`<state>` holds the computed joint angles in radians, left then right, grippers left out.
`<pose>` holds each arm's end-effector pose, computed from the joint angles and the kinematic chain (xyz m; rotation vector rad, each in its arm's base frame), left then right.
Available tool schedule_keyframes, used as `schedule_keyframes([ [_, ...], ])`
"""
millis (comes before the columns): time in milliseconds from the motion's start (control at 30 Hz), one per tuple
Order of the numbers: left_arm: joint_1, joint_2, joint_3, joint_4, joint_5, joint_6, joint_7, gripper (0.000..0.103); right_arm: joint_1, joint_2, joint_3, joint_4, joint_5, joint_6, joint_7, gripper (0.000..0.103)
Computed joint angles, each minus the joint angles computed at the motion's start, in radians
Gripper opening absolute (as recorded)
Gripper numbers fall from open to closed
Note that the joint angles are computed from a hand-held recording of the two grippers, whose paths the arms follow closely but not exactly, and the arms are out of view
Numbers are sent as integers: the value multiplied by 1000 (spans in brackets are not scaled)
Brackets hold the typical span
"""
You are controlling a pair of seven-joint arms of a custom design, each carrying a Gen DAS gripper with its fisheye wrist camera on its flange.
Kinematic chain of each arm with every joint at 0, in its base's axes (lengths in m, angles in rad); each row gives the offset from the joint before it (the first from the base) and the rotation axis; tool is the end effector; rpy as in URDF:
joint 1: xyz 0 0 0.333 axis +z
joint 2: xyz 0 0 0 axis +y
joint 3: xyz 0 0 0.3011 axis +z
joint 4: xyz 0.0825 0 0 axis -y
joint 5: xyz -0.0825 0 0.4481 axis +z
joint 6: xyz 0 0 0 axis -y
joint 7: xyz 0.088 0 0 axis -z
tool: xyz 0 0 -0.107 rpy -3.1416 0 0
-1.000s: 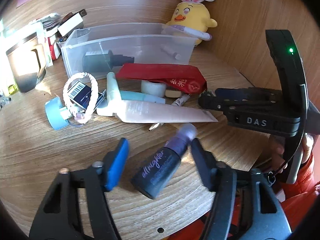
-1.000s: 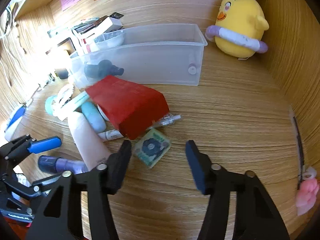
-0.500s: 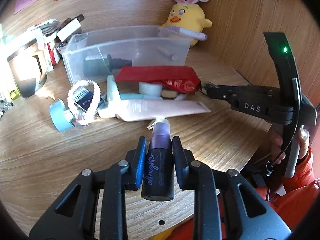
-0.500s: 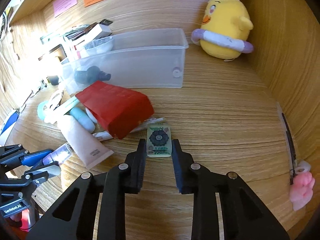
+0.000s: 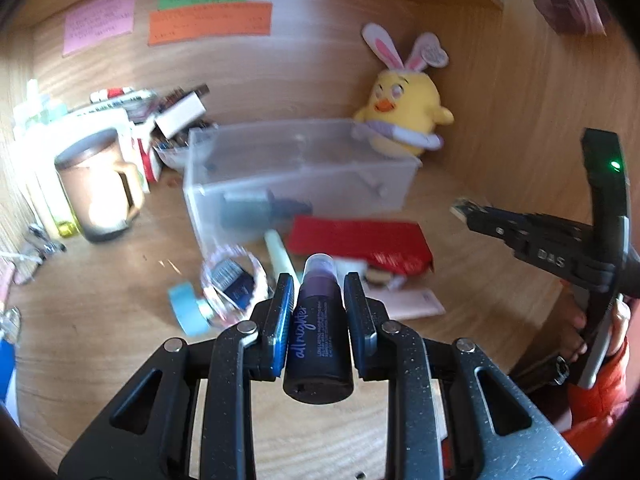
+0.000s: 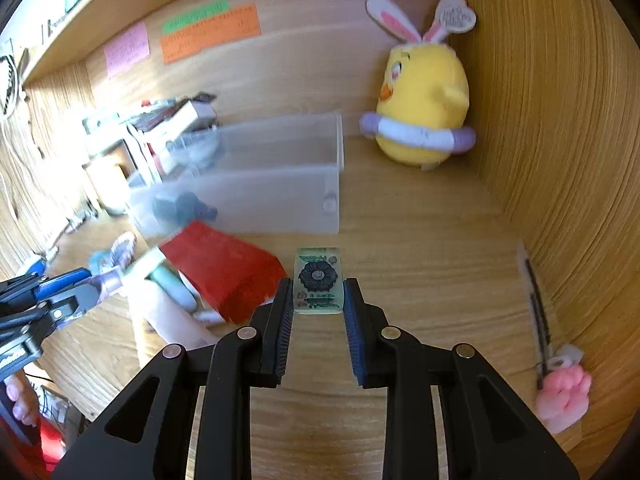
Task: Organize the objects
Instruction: 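Carry the cosmetic bottle and square patch into the clear box and release both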
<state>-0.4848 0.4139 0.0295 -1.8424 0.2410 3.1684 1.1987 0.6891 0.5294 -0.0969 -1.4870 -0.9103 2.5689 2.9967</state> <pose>0.6474 -0.3435 0.3576 -1.4461 2.0358 -1.0762 0.6422 0.4628 0.3830 -1.5536 1.8138 -0.7585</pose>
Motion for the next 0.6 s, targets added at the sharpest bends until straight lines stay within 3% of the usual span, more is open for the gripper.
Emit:
schedule_keyframes([
  [133, -69, 17, 90, 42, 18, 8, -49, 25, 10, 11, -16, 34, -36, 13, 14, 22],
  [400, -147, 86, 212, 169, 54, -9, -125, 25, 9, 69, -39, 147, -58, 40, -13, 22],
  [500, -65, 118, 132, 241, 52, -54, -108, 25, 7, 101, -48, 196, -39, 58, -35, 22],
  [600, 44, 162, 13, 328, 30, -109, -57, 25, -1, 141, -52, 256, 2, 72, -80, 22],
])
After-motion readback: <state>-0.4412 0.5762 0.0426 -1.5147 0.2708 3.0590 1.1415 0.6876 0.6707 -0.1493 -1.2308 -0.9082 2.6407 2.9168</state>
